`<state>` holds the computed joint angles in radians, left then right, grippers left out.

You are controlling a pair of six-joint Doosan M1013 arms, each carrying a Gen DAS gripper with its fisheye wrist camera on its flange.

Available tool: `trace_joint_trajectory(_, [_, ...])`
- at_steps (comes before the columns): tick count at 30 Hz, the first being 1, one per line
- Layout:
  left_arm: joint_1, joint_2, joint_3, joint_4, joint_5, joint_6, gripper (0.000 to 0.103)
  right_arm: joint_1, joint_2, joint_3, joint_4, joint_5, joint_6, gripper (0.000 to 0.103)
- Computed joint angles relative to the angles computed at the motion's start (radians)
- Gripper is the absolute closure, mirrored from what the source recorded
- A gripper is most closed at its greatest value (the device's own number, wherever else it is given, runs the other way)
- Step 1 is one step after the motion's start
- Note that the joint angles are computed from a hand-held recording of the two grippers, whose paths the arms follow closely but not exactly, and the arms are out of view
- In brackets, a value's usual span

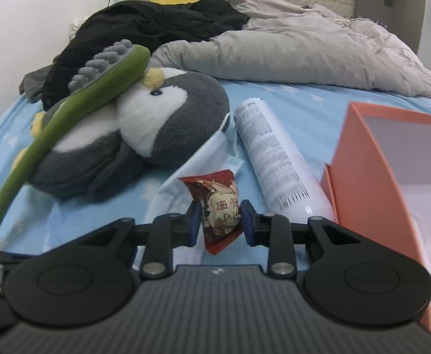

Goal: Organize soft objects
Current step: 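Grasp the red candy with the right gripper while the left grasps the face mask loop, then lift the red candy with the right gripper while the left lifts the face mask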

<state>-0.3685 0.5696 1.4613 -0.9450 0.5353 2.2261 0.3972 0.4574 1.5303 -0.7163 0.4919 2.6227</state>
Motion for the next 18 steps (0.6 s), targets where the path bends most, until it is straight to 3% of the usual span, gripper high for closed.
trace_joint_trajectory(7, [0.000,-0.087,0.104,0.029,-0.024,-0.008,0.100,0.042,-0.080,0.096,-0.012,0.012,0.065,0.071])
trace_joint_trajectory(18, [0.002,-0.215,0.240,0.098,-0.026,-0.117,0.100,0.101,-0.146,0.168,0.109,0.055,-0.023,0.071])
